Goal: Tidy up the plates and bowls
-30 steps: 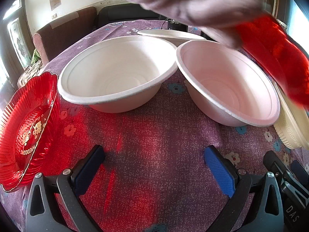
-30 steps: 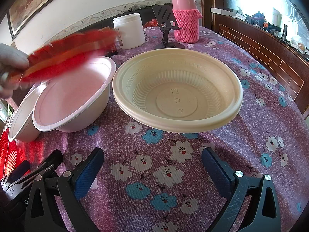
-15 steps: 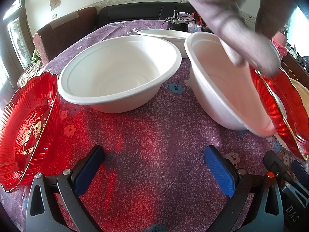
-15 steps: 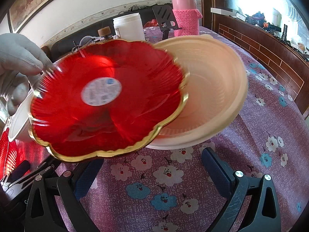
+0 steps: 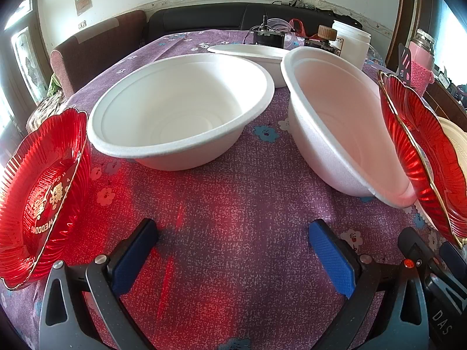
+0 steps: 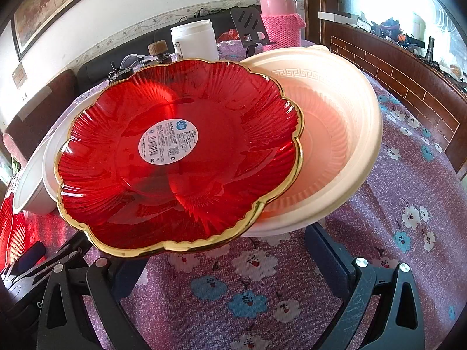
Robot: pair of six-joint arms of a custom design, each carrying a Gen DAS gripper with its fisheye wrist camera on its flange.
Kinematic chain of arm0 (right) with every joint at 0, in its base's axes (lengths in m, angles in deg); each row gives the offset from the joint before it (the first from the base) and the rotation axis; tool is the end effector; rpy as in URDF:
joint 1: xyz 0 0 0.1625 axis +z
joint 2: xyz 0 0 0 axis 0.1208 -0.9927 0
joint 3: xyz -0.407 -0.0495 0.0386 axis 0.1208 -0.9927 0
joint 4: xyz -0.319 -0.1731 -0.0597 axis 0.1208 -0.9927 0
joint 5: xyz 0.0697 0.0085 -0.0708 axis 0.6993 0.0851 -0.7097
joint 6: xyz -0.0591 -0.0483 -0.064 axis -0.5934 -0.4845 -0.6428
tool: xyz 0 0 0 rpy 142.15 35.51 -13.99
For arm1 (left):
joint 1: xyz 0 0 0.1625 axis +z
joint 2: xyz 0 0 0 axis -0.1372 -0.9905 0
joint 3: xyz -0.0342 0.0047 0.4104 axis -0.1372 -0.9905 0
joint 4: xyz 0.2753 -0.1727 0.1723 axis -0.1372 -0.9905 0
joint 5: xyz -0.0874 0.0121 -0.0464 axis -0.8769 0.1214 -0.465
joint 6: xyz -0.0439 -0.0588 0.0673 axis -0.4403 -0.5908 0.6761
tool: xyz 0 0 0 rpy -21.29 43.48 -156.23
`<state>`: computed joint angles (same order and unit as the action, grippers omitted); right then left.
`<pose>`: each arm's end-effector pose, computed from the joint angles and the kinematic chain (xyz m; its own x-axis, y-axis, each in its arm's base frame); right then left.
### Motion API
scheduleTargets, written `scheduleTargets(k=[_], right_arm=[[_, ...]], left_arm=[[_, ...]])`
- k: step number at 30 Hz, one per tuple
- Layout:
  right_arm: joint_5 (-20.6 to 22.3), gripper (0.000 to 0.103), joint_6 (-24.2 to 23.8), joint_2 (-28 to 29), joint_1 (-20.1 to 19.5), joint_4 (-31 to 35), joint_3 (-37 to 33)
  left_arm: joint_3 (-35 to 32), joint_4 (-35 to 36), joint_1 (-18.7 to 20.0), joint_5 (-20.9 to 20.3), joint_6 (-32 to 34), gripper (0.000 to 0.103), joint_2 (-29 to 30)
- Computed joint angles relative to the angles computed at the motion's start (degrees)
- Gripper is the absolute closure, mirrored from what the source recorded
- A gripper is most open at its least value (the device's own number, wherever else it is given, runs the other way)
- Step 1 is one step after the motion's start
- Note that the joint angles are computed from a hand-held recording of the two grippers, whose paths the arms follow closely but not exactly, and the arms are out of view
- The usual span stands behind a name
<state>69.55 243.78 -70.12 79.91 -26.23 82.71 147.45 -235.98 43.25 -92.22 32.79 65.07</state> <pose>0.0387 -0.4307 0.3078 -0.6656 0.5726 0.4787 -0.0605 0.5979 -0.7993 -0.4010 -0.5382 -0.0749 -0.6804 0.2523 -0.6880 0.5640 0.7797 -0.2718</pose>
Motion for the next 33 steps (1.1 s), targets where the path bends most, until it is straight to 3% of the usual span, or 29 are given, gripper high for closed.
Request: scheduleTargets(k=[13, 15, 19, 21, 23, 25, 27, 30, 33], right_arm=[[0.02, 0.001, 0.58, -0.12, -0.01, -0.21, 0.08], [-0.41, 0.001, 0.66, -0.31, -0.06, 0.03, 0.20], [-2.87, 0.001, 1.77, 0.14, -0.53, 10.70, -2.74], [-3.74, 0.001, 1.43, -0.77, -0.79, 10.79, -1.52], [-2.02, 0.001, -0.79, -0.09, -0.05, 11.25, -1.24], [-1.69, 0.001, -1.52, 0.10, 0.24, 12.75, -1.16], [-2.38, 0.001, 0.72, -0.75, 0.33, 15.05, -0.41], [-6.77, 0.001, 2.61, -5.66, -0.47, 16.83, 3.37], [-8.02, 0.001, 0.90, -12.55, 0.58, 15.00, 7.86]], left_arm=[[-0.21, 1.07, -0.13, 0.71, -1.82, 0.000, 0.14], [-0.89, 3.59, 0.20, -1.31, -1.10, 0.000, -0.42], [0.04, 7.10, 0.51, -5.51, 2.64, 0.000, -2.64], [2.95, 3.73, -0.21, -4.79, 3.52, 0.000, -3.37], [5.91, 0.12, -0.82, -3.56, 2.97, 0.000, -4.03], [5.64, 3.95, -0.66, -6.04, 2.75, 0.000, -5.24], [6.62, 3.91, -0.35, -9.51, 2.70, 0.000, -6.92], [11.98, -4.60, -0.48, -12.98, 4.59, 0.000, -11.15], [15.28, -10.71, -0.57, -15.12, 5.50, 0.000, -15.01]])
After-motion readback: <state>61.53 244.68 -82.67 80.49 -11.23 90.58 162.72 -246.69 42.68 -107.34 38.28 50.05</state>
